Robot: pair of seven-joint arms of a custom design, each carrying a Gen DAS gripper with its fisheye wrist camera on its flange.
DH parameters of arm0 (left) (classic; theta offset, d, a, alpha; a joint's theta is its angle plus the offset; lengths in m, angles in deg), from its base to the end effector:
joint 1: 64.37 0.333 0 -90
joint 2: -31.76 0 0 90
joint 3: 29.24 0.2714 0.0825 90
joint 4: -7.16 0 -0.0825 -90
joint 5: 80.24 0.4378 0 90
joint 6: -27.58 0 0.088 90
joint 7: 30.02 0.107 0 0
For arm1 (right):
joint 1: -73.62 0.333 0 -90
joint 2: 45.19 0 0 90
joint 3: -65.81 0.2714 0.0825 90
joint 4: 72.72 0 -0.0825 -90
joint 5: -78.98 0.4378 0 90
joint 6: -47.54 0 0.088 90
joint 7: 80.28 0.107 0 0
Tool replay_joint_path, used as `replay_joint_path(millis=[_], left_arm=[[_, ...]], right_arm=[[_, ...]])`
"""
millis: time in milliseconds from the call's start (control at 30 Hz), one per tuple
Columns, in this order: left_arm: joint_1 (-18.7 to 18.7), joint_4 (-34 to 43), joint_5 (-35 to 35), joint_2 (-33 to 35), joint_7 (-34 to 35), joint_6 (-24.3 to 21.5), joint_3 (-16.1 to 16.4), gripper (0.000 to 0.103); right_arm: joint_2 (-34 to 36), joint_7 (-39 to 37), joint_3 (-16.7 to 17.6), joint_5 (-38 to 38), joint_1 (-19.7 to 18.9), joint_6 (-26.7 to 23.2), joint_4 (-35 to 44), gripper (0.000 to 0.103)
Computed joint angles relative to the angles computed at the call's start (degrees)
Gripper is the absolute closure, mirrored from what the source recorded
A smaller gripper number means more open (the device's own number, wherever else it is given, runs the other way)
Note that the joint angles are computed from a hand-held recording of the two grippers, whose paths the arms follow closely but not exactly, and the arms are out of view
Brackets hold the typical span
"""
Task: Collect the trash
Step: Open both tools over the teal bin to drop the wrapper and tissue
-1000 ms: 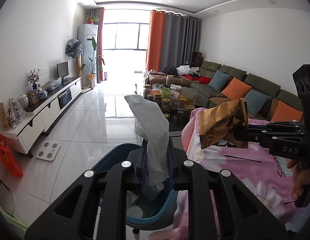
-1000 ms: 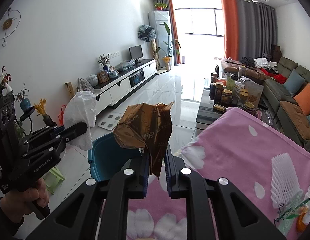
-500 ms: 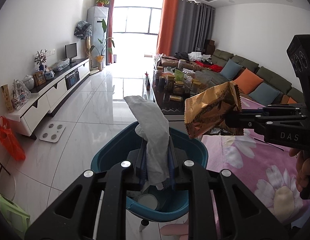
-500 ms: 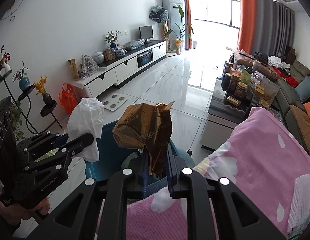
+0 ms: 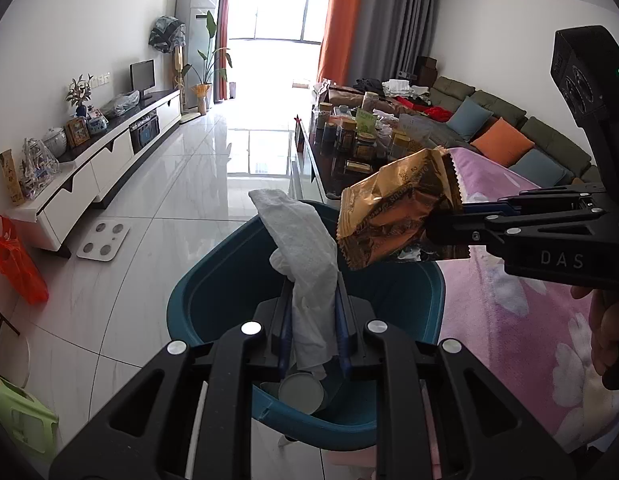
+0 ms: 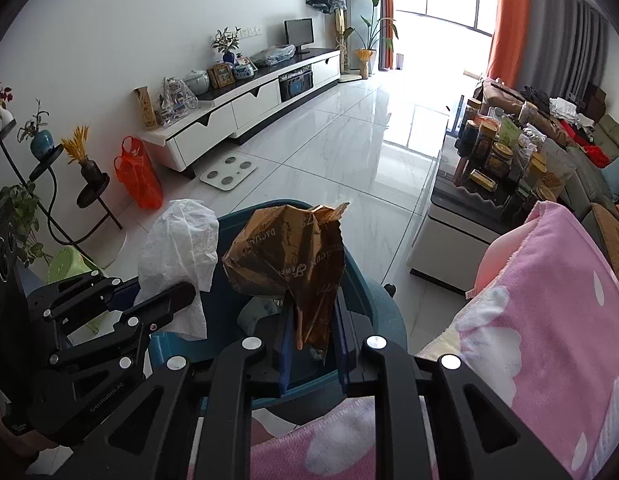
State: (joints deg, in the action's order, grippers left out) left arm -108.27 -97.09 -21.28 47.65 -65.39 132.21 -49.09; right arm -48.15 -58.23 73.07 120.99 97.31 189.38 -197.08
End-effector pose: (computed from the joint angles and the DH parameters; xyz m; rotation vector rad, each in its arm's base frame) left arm 0.3569 -0.5473 0.3341 -2.1069 1.0229 -0.6432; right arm 0.5194 0.3093 0.3802 -2.4689 0.4371 -0.0807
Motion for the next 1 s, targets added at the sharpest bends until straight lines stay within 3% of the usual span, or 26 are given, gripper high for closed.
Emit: replay_joint_path(millis=[367,600,867,1000], left_arm=[[1.4,-0.2,-0.8,1.7,0.7,4.0,1.0,0.083],[2.0,0.4,-1.3,2.7,1.6,5.6,1.7,0.079],[1.5,0.8,-1.2,3.3,1.4,4.3,2.1,0.058],[1.2,0.6,-0.9,2.8,0.6,3.0,2.0,0.051]], right_arm=[[3.6,4.3,0.9,-5.5,0.5,0.5,2.5,0.085],[5.0,6.3,1.2,-8.3,0.7,-0.1,4.0,0.079],[6.2,7.6,1.3,-8.8,0.7,-0.7,5.0,0.072],[6.0,6.7,1.2,-6.7,0.3,-1.3,5.2,0.061]])
